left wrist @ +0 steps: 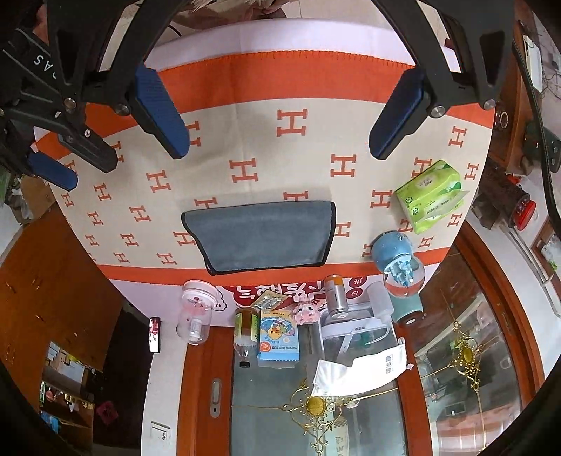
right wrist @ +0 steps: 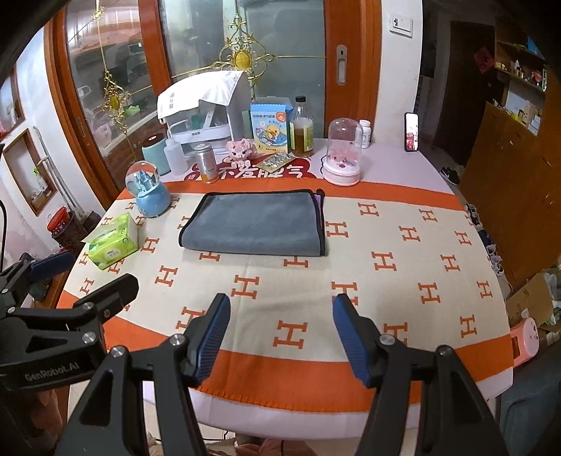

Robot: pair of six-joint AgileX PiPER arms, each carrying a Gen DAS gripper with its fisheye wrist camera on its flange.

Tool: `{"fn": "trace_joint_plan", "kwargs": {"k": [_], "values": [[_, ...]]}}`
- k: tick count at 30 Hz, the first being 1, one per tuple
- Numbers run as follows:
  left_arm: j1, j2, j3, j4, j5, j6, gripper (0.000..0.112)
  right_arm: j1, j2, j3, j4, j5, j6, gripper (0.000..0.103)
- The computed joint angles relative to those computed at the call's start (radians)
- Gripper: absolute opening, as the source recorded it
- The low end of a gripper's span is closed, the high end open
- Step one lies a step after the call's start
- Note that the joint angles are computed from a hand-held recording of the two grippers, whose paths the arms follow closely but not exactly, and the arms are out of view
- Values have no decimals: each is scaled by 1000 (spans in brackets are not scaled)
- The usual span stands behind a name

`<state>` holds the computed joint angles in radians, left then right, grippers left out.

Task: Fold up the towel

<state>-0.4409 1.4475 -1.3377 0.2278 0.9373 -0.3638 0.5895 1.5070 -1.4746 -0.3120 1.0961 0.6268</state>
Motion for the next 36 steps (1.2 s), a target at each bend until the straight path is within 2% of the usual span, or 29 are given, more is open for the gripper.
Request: {"fn": "trace_joint_plan", "kwargs": {"k": [19,26,36], "values": [[22,-53,66,-16,3,37,102,79,-19,14,-52,38,79,61],[23,-56,76,-14,3,37,102,91,-28,16,-73,42,101,71],[15,-66,91,-4,-9,27,102,87,-38,24,-72,47,105,71]]}}
